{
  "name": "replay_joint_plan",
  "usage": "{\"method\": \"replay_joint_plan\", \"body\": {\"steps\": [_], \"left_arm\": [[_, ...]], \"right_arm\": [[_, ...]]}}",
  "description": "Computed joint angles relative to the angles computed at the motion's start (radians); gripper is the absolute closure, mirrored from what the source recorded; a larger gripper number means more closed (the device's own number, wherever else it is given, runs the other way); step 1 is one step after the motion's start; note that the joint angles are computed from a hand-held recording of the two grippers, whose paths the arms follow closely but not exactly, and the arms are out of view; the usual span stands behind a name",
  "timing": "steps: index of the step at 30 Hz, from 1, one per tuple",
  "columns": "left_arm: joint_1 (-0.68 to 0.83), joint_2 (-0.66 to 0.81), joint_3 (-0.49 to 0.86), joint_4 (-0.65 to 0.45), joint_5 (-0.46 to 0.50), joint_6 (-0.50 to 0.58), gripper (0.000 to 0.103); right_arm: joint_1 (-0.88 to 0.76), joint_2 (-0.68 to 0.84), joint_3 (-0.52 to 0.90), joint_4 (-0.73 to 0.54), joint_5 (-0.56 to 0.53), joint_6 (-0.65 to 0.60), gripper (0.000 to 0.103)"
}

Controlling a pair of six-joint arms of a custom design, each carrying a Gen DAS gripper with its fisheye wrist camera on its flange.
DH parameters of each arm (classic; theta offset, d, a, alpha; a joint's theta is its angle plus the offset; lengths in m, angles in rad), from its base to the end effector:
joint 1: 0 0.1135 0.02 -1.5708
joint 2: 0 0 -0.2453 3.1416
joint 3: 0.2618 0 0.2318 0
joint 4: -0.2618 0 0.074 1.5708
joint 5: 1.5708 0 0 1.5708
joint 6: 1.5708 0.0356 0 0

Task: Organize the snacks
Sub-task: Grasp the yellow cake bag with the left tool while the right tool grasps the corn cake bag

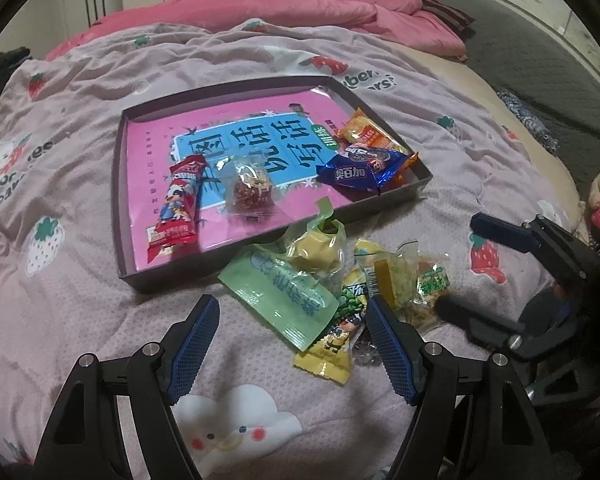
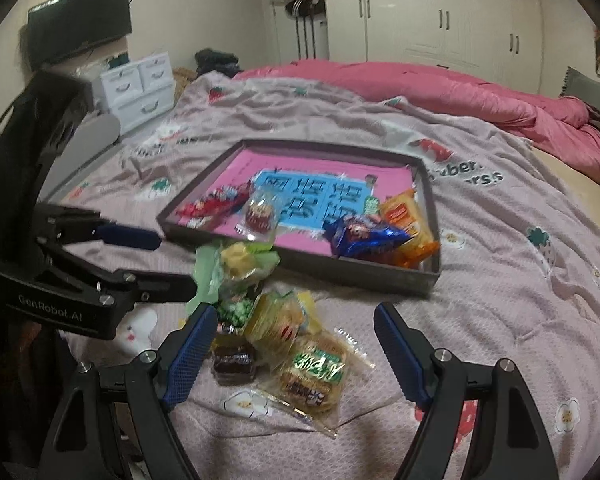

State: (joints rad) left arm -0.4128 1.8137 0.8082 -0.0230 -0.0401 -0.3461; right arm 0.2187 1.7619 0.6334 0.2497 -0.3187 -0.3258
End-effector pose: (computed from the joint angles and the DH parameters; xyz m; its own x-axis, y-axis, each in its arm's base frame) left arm 0.2810 -0.1215 0.1008 -0.8676 0.0099 -0.4972 0.0931 0.9854 -0.1428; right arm 0.2762 0.0728 0.0946 -0.5837 -0.4411 -0.6817 -0.6207 0.7837 0.0243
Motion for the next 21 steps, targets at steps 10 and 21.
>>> {"method": "replay_joint_plan", "body": {"steps": [10,21], "left_arm": [[0.01,0.05,0.028,0.018,0.009,0.012,0.026],[0.036,0.167,0.127,0.024,0.031,0.032,0.026]], "right_arm": [[0.043,0.056,0.028,-0.032,0.028,-0.04,0.023],[0.056,0.131,0.084,-0.052,0.03,-0.032,0.023]]}}
